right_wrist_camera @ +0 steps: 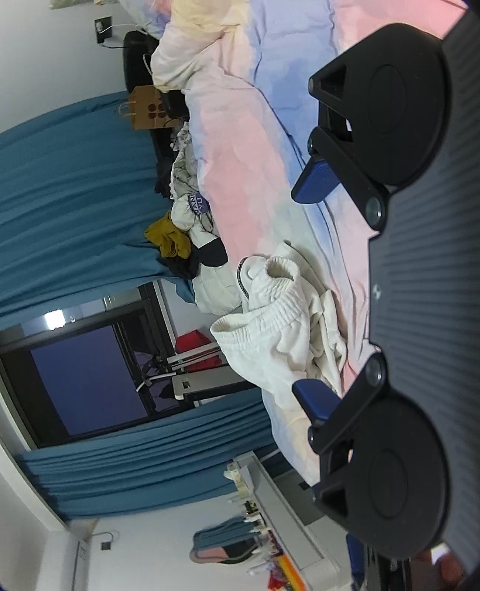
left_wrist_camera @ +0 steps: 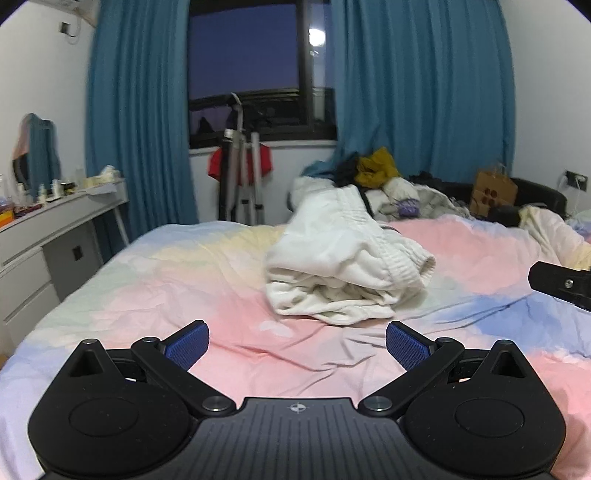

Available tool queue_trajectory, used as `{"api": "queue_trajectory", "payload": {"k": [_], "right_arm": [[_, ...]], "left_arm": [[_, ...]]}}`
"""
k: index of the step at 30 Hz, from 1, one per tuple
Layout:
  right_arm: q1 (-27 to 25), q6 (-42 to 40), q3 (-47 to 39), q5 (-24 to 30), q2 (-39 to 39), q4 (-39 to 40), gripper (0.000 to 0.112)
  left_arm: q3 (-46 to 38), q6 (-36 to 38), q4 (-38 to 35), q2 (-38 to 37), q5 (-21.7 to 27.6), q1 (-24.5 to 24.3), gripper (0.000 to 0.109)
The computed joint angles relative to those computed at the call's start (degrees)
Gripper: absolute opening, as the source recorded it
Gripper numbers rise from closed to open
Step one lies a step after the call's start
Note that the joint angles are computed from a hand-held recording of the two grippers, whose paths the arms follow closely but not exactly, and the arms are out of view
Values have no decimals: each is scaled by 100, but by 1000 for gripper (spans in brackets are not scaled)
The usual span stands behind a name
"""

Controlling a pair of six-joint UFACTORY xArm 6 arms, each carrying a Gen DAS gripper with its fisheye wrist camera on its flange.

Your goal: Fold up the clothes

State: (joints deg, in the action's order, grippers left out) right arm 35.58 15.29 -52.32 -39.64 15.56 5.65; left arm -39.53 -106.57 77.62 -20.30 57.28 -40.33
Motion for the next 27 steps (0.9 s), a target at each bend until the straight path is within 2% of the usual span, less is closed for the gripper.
{"api": "queue_trajectory", "payload": {"k": [9,12,15,17,20,27], "right_arm": [[-153,251,-93,205,110,21,103],[-122,-3,-215,284,238,334,103],[-155,6,-412,358,449,430,103],[-167,-16,-638,483,648,559,103],[-221,108,-955,697,925,531,103],[-359,577,-1514,1040,1493,-17,103]], "left_arm": [[-1402,600,323,1435,-1004,1035,102],[-2235,747,577,2190,-1189,1371,102],[-3117,1084,651,2927,-1602,1736,102],[-3848,1505,524,3503,-1833,1957,102],[-5067,2148,329,4452,-1771,2113,102],[-9157,4676,-764,7331,-645,2212,102]]}}
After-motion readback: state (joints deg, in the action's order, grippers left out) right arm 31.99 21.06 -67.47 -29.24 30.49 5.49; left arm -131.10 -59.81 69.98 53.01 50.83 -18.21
